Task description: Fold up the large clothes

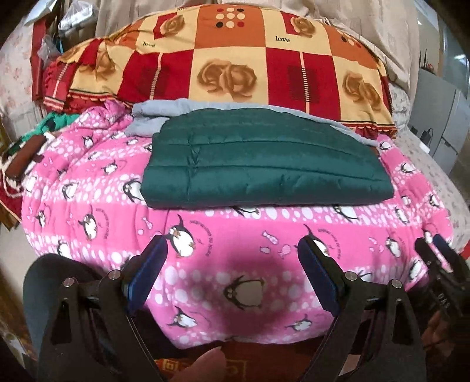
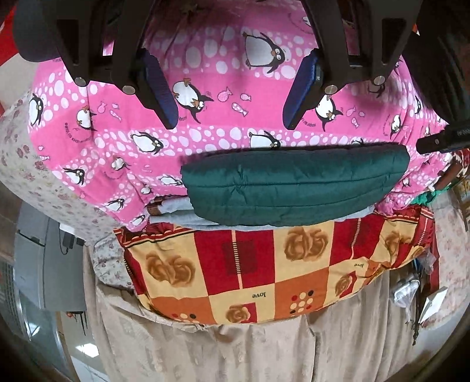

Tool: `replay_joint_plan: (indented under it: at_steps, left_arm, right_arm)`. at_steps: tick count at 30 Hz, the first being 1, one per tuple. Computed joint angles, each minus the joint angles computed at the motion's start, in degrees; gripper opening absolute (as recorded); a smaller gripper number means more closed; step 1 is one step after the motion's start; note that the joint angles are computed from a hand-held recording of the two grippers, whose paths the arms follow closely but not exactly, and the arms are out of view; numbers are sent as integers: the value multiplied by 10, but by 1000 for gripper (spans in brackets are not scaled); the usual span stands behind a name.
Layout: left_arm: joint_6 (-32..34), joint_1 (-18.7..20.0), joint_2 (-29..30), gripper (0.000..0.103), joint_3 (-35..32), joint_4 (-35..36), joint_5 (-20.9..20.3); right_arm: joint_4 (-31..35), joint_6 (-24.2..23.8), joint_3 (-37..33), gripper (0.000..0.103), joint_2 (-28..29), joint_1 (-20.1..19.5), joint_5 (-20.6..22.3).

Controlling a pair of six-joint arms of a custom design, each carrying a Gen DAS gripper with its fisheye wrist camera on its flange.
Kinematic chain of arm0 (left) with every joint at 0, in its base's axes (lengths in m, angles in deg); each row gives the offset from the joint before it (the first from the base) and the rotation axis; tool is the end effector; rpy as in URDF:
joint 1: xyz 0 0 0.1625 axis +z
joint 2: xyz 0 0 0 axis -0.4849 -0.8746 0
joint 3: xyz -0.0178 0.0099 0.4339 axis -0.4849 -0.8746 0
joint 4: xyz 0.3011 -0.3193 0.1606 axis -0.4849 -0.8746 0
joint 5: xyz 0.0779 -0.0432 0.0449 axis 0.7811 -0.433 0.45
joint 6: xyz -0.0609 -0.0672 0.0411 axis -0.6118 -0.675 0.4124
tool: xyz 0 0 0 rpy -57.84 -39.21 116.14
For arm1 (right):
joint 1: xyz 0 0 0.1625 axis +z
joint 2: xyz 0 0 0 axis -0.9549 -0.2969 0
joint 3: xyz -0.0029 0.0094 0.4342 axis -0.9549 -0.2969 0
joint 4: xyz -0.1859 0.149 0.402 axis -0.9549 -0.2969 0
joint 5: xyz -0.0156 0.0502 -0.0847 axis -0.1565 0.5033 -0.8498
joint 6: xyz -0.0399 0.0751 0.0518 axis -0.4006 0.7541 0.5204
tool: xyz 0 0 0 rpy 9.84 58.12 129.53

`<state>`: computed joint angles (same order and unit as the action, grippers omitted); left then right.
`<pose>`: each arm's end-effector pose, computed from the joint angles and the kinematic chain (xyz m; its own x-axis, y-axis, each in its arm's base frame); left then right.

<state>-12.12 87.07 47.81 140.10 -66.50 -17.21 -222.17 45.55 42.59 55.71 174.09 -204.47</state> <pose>-0.2760 -0.8284 0.2153 -0.7591 0.1083 -0.6419 0.5083 0.7147 -0.4805 0.2441 -0.8181 0.2023 -0.7263 0.0593 0.6848 -0.5638 0.5184 -0.6429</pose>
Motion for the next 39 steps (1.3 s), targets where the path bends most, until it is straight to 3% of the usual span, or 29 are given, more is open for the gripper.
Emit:
replay_joint_plan:
  at_steps: [39]
  left_arm:
    - [67,-21,6,90,20,-73,44]
  right_arm:
    - [-4,-15,-8,71,12,-1,7]
